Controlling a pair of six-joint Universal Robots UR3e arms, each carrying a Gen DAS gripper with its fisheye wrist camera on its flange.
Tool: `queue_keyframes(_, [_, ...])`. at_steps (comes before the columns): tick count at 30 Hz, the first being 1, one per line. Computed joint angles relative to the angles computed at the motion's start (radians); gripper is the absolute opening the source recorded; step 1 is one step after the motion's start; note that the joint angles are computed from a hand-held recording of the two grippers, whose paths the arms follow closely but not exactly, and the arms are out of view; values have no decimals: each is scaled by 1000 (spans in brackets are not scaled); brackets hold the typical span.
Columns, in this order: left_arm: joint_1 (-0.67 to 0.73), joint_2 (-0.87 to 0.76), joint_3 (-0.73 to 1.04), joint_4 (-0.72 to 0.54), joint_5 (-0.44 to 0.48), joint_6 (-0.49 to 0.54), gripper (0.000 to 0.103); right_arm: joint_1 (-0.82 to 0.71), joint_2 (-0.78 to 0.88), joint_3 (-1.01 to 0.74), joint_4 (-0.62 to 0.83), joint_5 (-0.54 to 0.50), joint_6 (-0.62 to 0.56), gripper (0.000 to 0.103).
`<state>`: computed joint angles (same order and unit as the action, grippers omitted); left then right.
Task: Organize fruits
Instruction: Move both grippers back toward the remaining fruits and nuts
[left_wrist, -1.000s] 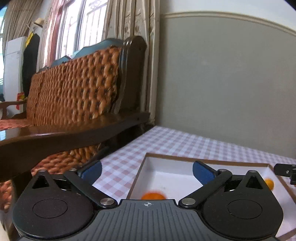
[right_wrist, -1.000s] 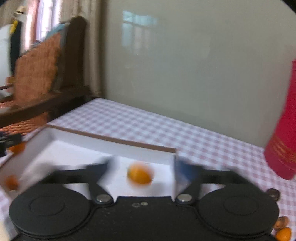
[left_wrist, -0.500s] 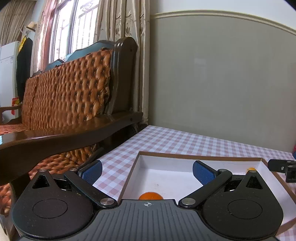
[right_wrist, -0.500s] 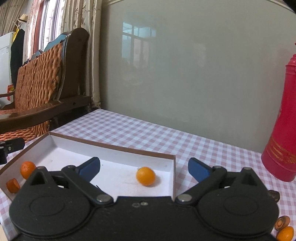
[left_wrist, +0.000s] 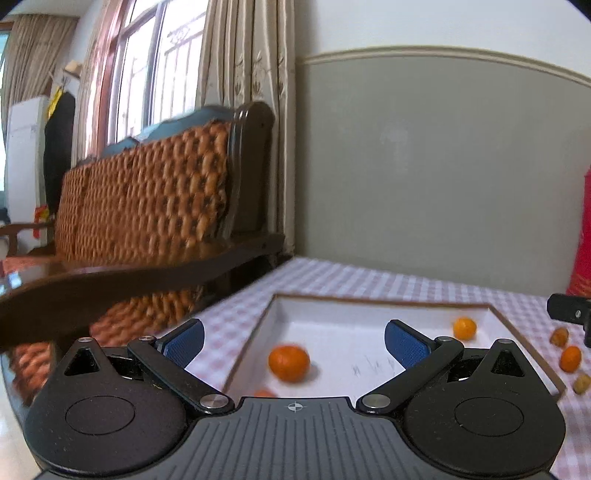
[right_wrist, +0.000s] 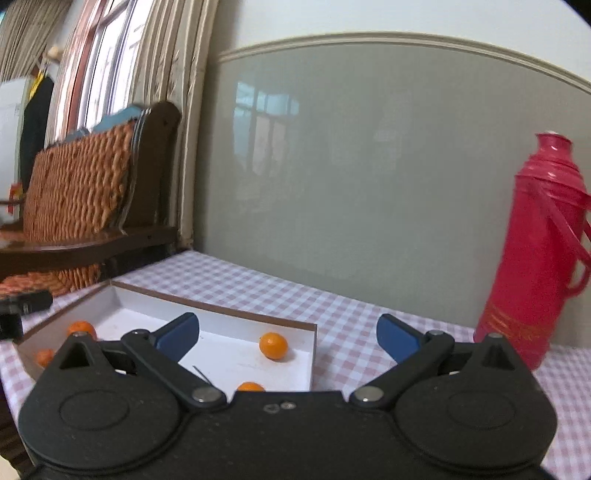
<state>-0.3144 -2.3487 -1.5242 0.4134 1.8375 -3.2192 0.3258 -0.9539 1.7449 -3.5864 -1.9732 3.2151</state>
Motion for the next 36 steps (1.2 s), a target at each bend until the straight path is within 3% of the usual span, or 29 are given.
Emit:
queue_keyframes(7, [-35,73,-142,97,-9,30,103,39,-105,189,-54,-52,2,97])
queue_keyframes(14, [-63,120,-222,125,-113,39,103,71,-245,400,-79,-123,60,97])
queue_keyframes(18, [-138,88,-179,133,-25,60,103,78,-295,488,-103,-151,93,97])
queue_keyframes(21, [-149,82,-171,128,-68,45,103,87,-320,542,-124,-187,106,97])
queue_keyframes(27, [-230,8,-72,124,-30,87,103,40,-399,679,-165,-178,126,96])
queue_keyframes(30, [-252,-10,-33,96,-64,99,103,12,-428,749,-205,-183,120,92])
queue_keyframes(36, [-327,-91,105,64,-43,145,103,-71,-502,865,-248,-154,84,85])
